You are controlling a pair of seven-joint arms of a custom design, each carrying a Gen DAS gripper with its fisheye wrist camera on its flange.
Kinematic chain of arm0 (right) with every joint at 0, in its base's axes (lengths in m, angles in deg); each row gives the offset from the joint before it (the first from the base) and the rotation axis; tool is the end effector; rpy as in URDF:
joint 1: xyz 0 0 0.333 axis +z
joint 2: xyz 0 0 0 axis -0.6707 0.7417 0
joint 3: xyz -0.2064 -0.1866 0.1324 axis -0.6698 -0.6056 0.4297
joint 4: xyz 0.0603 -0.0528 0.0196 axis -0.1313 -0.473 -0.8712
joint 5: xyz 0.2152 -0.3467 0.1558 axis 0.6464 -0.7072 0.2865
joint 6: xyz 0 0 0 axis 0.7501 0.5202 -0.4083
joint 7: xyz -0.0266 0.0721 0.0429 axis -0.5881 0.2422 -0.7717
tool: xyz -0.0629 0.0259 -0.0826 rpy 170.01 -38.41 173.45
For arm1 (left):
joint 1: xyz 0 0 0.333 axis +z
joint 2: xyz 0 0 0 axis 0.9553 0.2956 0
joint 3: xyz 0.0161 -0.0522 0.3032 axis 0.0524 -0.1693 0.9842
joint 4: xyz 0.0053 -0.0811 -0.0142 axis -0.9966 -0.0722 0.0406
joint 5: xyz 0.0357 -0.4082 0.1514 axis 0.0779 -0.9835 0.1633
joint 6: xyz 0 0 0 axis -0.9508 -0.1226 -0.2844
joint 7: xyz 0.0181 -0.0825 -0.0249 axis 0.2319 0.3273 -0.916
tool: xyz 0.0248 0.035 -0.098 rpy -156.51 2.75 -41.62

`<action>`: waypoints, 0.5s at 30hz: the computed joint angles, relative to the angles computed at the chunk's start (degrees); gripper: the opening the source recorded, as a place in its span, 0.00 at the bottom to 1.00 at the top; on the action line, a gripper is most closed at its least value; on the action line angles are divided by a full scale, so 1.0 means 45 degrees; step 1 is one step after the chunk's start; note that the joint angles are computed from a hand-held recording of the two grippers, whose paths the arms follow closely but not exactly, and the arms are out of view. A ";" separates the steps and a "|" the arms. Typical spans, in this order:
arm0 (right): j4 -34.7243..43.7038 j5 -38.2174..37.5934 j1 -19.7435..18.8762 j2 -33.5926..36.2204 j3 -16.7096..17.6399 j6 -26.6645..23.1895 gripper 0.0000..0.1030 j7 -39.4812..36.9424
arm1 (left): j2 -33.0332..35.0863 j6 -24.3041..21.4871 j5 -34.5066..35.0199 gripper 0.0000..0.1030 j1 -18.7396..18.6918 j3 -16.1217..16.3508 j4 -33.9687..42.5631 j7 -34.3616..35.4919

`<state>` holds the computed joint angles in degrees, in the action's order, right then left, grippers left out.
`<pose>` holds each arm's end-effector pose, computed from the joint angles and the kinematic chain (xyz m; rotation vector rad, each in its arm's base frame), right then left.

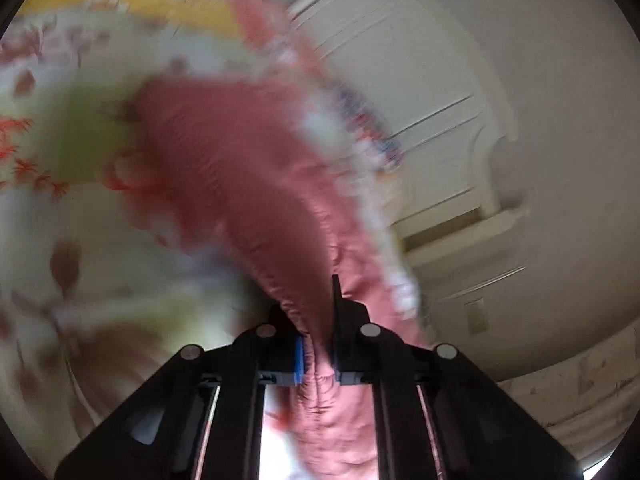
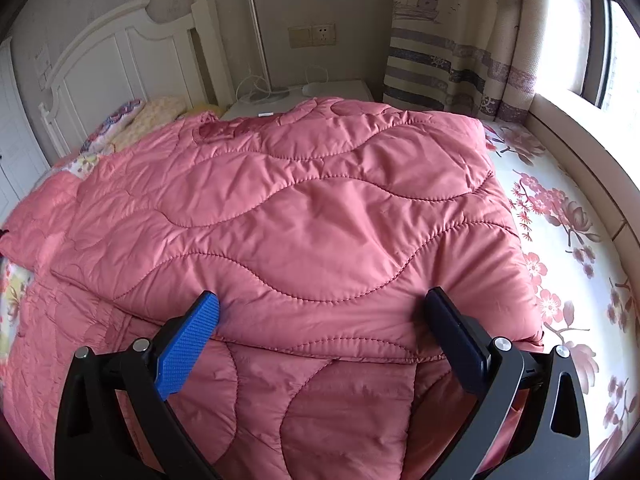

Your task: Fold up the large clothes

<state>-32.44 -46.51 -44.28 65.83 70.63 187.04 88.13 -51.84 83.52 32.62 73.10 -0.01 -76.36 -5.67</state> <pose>0.6323 -0.0811 0.4676 -1.9669 1.4478 -0.4455 0.4171 -0.1164 0.5460 -2.3578 0.0863 -1.2188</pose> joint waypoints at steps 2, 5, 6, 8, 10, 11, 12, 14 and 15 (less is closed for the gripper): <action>0.0146 0.0757 -0.0119 0.0047 -0.0072 -0.0426 0.96 -0.0353 | 0.0471 -0.0322 0.1232 0.08 0.0328 -0.1167 0.1253 -0.0087; 0.0449 0.1894 -0.0370 0.0199 -0.0173 -0.1162 0.96 -0.0657 | 0.2048 -0.0253 0.3319 0.08 0.0360 -0.2209 0.3601 -0.0157; 0.0492 0.2269 -0.0447 0.0216 -0.0189 -0.1279 0.96 -0.0749 | 0.2974 0.0541 0.4746 0.08 0.0091 -0.2296 0.4713 0.0287; 0.0504 0.2883 -0.0563 0.0205 -0.0206 -0.1412 0.96 -0.0942 | 0.4724 0.1057 0.5969 0.09 -0.0411 -0.2413 0.6572 0.0872; 0.0526 0.3299 -0.0643 0.0205 -0.0227 -0.1570 0.96 -0.1020 | 0.6762 0.2673 0.6794 0.17 -0.0310 -0.3064 0.8515 0.1973; 0.0563 0.3467 -0.0687 0.0228 -0.0248 -0.1678 0.96 -0.1034 | 0.7868 0.3361 0.6929 0.38 -0.0920 -0.2768 0.9419 0.2391; 0.0602 0.3615 -0.0730 0.0253 -0.0264 -0.1781 0.96 -0.1031 | 0.8979 0.4317 0.6398 0.73 -0.1188 -0.2917 1.0238 0.3284; 0.0643 0.3733 -0.0790 0.0280 -0.0273 -0.1897 0.96 -0.1041 | 1.0425 0.4840 0.6951 0.94 -0.1451 -0.3247 1.1318 0.4046; 0.0632 0.3749 -0.0800 0.0267 -0.0264 -0.1884 0.96 -0.1047 | 1.0980 0.4798 0.7107 0.94 -0.1530 -0.3619 1.1661 0.4593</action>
